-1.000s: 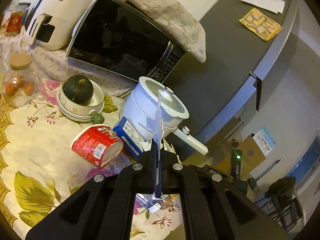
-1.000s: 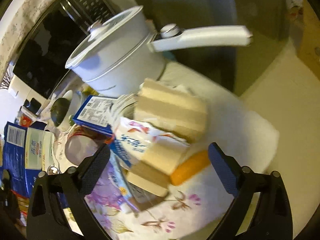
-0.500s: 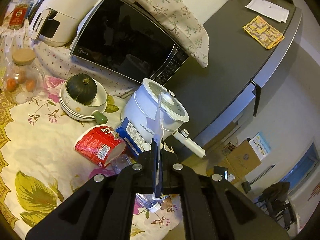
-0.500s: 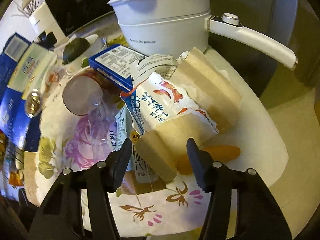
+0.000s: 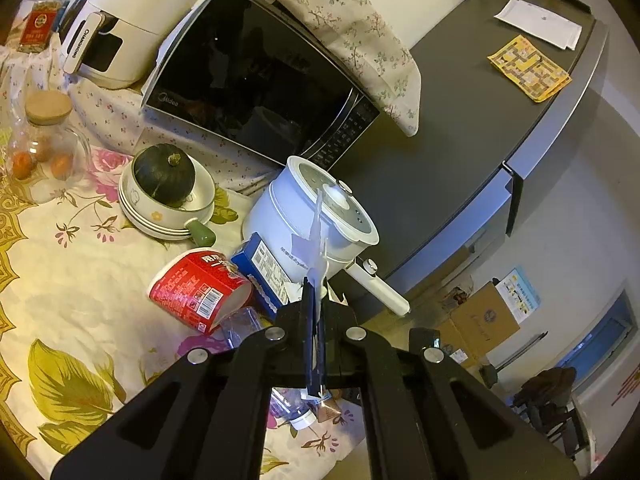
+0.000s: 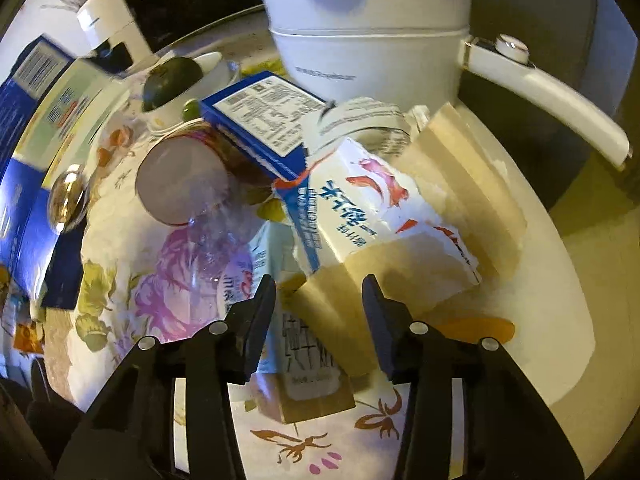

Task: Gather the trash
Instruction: 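Grasp a beige cardboard strip with the right tool while the left tool holds the paper strip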

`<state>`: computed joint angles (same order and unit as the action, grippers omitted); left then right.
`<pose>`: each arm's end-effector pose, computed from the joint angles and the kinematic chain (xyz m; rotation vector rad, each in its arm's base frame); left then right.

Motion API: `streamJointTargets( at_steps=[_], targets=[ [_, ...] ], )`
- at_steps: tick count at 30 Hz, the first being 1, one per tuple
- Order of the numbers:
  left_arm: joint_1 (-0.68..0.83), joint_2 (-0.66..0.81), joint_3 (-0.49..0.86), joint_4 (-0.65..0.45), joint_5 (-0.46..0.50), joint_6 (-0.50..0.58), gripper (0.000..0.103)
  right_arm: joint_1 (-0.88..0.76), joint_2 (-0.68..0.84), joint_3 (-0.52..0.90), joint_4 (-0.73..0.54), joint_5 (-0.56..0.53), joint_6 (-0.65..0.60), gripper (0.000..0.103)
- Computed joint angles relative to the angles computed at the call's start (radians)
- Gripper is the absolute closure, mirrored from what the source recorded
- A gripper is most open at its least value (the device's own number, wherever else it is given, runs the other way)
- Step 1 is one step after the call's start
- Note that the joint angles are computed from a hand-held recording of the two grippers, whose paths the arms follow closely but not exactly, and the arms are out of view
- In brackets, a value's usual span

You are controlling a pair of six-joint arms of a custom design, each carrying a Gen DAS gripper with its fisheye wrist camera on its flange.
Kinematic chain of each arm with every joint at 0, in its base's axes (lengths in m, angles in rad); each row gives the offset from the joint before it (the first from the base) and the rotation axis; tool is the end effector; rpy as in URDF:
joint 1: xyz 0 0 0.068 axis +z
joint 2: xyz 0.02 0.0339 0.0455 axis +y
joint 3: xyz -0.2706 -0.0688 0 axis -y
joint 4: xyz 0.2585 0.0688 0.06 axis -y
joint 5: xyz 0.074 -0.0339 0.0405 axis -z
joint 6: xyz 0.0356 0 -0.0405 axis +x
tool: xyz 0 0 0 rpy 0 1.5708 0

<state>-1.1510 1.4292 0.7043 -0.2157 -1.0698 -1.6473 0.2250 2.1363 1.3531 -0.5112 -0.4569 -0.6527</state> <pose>0.1381 -0.2327 0.1813 -0.8477 1.8056 -0.4308 0.4054 0.1089 0.1002 -1.2390 2.4320 0.5393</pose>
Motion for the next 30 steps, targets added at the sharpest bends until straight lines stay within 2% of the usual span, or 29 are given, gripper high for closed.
streamJointTargets(
  at_steps=[6, 8, 10, 16, 18, 22, 26, 30],
  targets=[
    [0.003, 0.005, -0.003, 0.016, 0.008, 0.000, 0.102, 0.030, 0.014, 0.010, -0.006, 0.013, 0.010, 0.058],
    [0.002, 0.005, -0.001, 0.008, 0.006, -0.006, 0.102, 0.037, 0.031, 0.025, -0.026, 0.022, 0.002, 0.053],
    [0.000, 0.002, -0.003, 0.003, 0.002, -0.015, 0.102, 0.045, 0.030, 0.009, 0.007, 0.036, 0.004, 0.053],
    [0.000, -0.004, -0.017, 0.019, 0.003, -0.017, 0.102, 0.026, 0.079, 0.082, -0.049, -0.045, 0.057, 0.067],
    [0.000, -0.005, -0.020, 0.024, 0.004, -0.014, 0.102, 0.014, 0.103, 0.121, -0.092, -0.074, 0.064, 0.067],
    [0.002, -0.008, -0.024, 0.034, 0.005, -0.008, 0.102, 0.018, 0.122, 0.118, -0.047, -0.037, 0.096, 0.068],
    [0.008, -0.004, -0.021, 0.042, 0.014, 0.002, 0.102, 0.019, 0.119, 0.086, 0.005, -0.046, 0.122, 0.080],
    [0.008, -0.005, -0.022, 0.046, 0.013, 0.003, 0.102, 0.010, 0.066, 0.030, 0.049, -0.069, 0.117, 0.084]
  ],
)
